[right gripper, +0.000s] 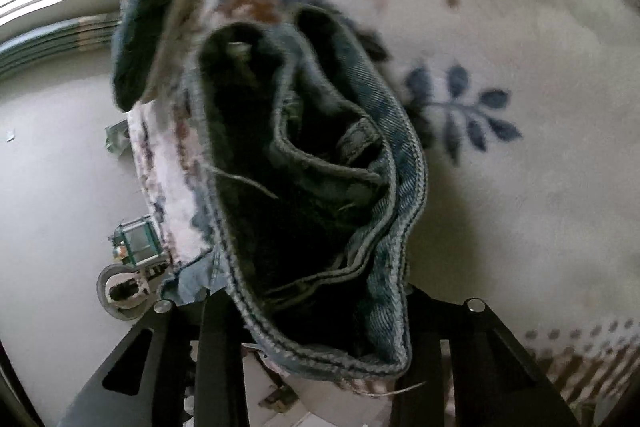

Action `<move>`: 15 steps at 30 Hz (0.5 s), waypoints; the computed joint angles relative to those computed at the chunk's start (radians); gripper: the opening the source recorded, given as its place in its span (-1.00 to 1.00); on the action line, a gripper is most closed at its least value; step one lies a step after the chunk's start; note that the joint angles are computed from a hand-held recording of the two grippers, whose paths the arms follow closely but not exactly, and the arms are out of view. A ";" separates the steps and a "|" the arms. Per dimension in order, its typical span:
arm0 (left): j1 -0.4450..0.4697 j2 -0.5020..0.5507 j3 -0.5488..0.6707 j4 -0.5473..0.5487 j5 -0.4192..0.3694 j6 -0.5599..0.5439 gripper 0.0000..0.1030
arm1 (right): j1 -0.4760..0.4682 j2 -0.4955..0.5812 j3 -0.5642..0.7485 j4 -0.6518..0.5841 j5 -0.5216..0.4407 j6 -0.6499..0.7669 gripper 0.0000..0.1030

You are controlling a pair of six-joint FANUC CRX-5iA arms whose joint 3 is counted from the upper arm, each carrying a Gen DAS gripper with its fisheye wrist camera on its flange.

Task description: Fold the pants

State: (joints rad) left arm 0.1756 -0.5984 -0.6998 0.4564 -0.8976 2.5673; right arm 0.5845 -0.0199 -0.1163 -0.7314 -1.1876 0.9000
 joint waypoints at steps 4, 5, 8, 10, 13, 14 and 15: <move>0.049 0.035 0.089 0.030 -0.042 -0.105 -0.68 | 0.004 0.005 0.095 -0.008 -0.021 -0.050 -0.36; 0.068 0.048 0.116 0.036 -0.062 -0.129 -0.69 | 0.005 0.014 0.123 -0.010 -0.024 -0.063 -0.37; 0.118 0.099 0.181 0.087 -0.079 -0.223 -0.69 | 0.017 0.052 0.219 0.005 -0.026 -0.092 -0.40; 0.159 0.154 0.233 0.138 -0.080 -0.311 -0.69 | 0.027 0.084 0.283 0.013 -0.016 -0.117 -0.40; 0.219 0.229 0.293 0.224 -0.087 -0.444 -0.69 | 0.052 0.162 0.426 0.061 0.005 -0.172 -0.42; 0.237 0.271 0.333 0.242 -0.094 -0.480 -0.70 | 0.066 0.205 0.502 0.093 0.014 -0.200 -0.42; 0.253 0.329 0.388 0.277 -0.095 -0.527 -0.70 | 0.073 0.231 0.548 0.108 0.016 -0.217 -0.42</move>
State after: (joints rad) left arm 0.4282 -0.2693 -0.3117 0.7334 -0.9927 2.0406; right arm 0.6576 0.2114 0.4313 -0.6235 -1.1715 0.6828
